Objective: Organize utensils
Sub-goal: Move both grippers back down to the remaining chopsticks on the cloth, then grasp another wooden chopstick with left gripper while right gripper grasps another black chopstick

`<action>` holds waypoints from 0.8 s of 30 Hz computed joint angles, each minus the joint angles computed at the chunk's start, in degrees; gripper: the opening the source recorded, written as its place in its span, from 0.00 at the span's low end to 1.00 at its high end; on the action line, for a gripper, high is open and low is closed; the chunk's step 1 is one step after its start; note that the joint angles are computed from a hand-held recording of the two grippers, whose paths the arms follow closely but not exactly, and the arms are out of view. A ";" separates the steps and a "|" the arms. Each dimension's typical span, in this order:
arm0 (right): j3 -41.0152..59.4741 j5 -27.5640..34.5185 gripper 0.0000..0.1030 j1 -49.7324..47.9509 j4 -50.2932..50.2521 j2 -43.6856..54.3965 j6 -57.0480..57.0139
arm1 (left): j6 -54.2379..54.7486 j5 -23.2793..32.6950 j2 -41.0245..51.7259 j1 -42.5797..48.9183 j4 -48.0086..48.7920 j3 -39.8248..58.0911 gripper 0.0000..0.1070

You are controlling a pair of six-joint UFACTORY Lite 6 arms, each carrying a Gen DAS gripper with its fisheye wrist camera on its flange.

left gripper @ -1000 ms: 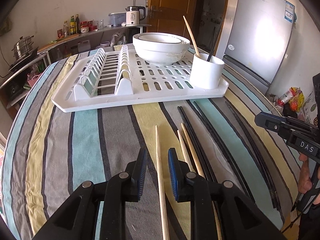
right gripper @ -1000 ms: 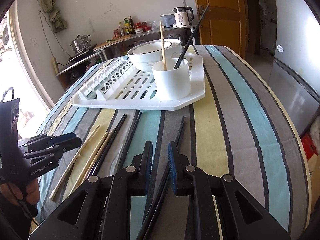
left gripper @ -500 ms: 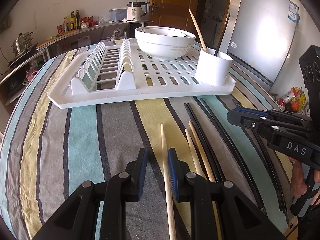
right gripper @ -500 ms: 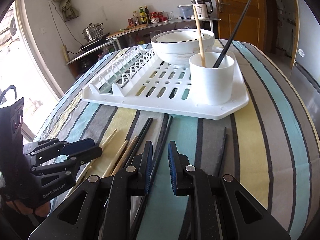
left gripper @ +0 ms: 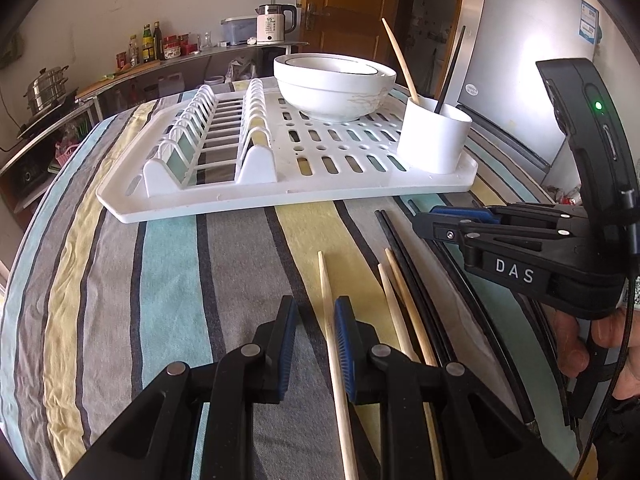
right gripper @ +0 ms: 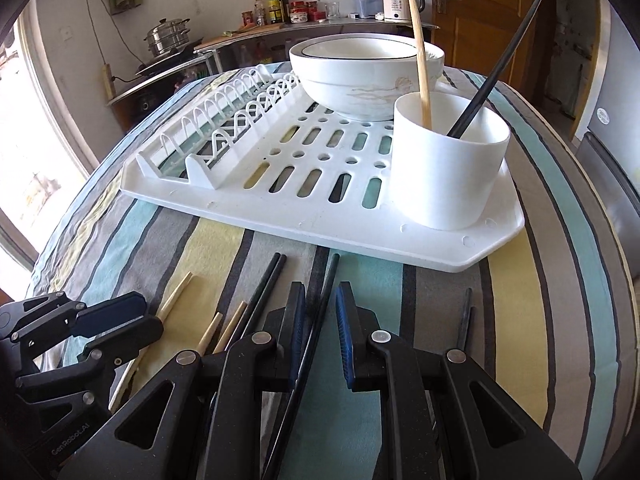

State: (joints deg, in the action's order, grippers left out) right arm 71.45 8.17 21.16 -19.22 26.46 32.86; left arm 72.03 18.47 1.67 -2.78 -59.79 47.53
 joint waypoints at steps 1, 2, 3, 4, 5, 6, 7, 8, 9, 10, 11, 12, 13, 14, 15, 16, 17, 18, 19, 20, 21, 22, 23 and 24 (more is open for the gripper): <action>0.69 0.63 0.16 0.23 -2.16 0.45 1.85 | -1.13 -0.96 0.10 -0.74 1.37 0.13 0.19; 1.46 1.39 0.16 0.51 -3.53 0.84 3.20 | -2.76 -1.91 0.18 -1.51 3.17 0.28 0.18; 1.80 1.76 0.15 0.67 -4.49 1.03 4.11 | -4.05 -2.90 0.11 -2.23 4.62 0.14 0.18; 1.95 2.02 0.12 0.82 -6.06 1.15 5.48 | -5.55 -3.71 0.27 -2.83 6.25 0.30 0.17; 2.52 2.50 0.08 1.04 -7.08 1.50 6.49 | -6.96 -4.25 0.43 -3.33 7.79 0.51 0.15; 2.13 2.47 0.06 1.05 -7.17 1.19 6.53 | -7.95 -4.41 0.71 -3.56 8.82 0.84 0.13; 2.12 2.34 0.06 0.93 -5.69 1.17 5.07 | -9.00 -4.44 1.01 -3.72 9.83 1.21 0.10; 2.23 2.30 0.06 0.79 -4.08 1.19 3.53 | -10.35 -4.46 1.34 -3.89 11.06 1.64 0.07; 1.95 2.06 0.06 0.58 -1.94 0.96 1.47 | -11.41 -4.39 1.61 -3.96 11.91 2.01 0.06; 1.34 1.44 0.06 0.31 1.49 0.48 -1.88 | -11.66 -3.91 1.91 -3.81 11.89 2.42 0.05; 0.58 0.75 0.06 0.10 4.13 -0.16 -4.47 | -11.25 -3.13 2.17 -3.50 11.30 2.82 0.05; -0.16 0.21 0.06 0.10 4.40 -0.87 -4.65 | -10.25 -2.28 2.22 -3.08 10.25 2.93 0.05; -1.03 -0.38 0.05 0.05 4.42 -1.71 -4.58 | -9.93 -1.56 2.29 -2.74 9.72 3.09 0.05; -2.04 -1.00 0.05 -0.01 5.30 -2.71 -5.30 | -9.50 -0.91 2.21 -2.40 9.10 3.14 0.05; -3.23 -1.68 0.05 -0.19 7.59 -3.92 -7.49 | -8.82 -0.36 1.94 -2.02 8.21 3.08 0.05; -4.52 -2.33 0.05 -0.35 9.43 -5.28 -9.31 | -8.19 0.10 1.41 -1.67 7.31 2.94 0.05; -5.46 -2.76 0.05 -0.34 9.62 -6.48 -9.41 | -7.58 0.65 0.72 -1.29 6.49 2.81 0.05; -6.60 -3.23 0.05 -0.46 10.38 -7.90 -10.14 | -7.08 1.30 -0.15 -0.91 5.83 2.65 0.05; -7.72 -3.69 0.05 -0.59 12.63 -9.38 -12.39 | -6.54 2.04 -1.14 -0.45 5.20 2.53 0.05; -8.91 -4.14 0.05 -0.67 14.86 -11.03 -14.62 | -6.35 2.71 -2.18 -0.06 4.87 2.45 0.05; -10.04 -4.41 0.05 -0.63 14.87 -12.80 -14.57 | -6.38 3.45 -3.21 0.32 4.71 2.53 0.05; -11.12 -4.70 0.05 -0.62 14.99 -14.59 -14.61 | -6.18 4.54 -4.34 0.93 4.42 2.64 0.05; -12.21 -4.98 0.05 -0.68 17.15 -16.42 -16.70 | -5.98 5.56 -5.46 1.51 4.04 2.74 0.05; -13.11 -5.13 0.05 -0.76 19.84 -18.20 -19.33 | -5.79 6.45 -6.60 2.09 3.72 2.84 0.05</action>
